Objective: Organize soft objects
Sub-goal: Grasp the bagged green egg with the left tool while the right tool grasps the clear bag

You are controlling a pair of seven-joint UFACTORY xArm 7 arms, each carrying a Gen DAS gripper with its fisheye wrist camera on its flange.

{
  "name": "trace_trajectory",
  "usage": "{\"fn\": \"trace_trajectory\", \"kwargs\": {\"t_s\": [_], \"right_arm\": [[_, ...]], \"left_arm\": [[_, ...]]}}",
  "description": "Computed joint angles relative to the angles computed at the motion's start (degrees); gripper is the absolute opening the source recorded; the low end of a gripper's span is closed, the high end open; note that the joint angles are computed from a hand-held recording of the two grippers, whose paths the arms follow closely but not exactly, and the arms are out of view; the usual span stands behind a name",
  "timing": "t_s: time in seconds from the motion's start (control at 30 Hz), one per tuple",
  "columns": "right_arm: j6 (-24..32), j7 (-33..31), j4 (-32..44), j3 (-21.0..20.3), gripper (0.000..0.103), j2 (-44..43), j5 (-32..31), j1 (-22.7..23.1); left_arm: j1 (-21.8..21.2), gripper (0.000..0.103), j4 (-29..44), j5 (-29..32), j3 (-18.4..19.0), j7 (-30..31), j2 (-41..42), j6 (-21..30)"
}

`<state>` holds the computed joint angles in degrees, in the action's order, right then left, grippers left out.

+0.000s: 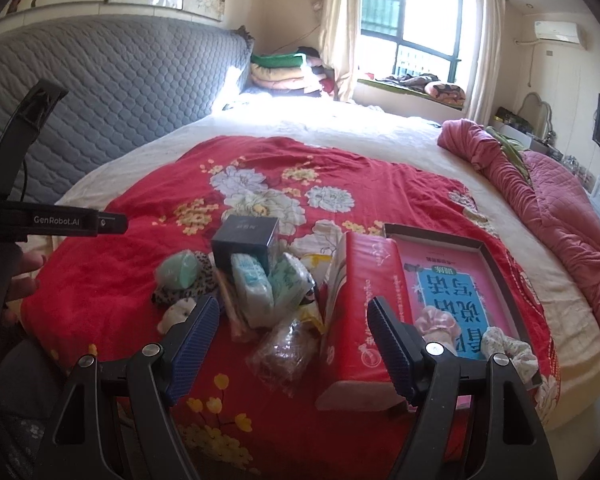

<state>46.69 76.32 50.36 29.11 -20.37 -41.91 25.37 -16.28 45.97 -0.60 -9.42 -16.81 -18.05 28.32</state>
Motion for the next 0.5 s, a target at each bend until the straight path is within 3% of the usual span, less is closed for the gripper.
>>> {"fn": "trace_trajectory", "kwargs": {"t_s": [0.27,0.5], "right_arm": [[4.07,-4.4,3.9,-0.91,0.078,11.03,-3.14,3.26],[11.9,-8.67,9.23,-4.37,0.078,20.91,-5.85,8.29]], "left_arm": [[-2.07,0.076,-0.52,-2.53,0.47,3.35,4.79,-4.2],[-4.75,0.076,-0.02,-13.36,3.39,13.31,7.69,-5.97]]}}
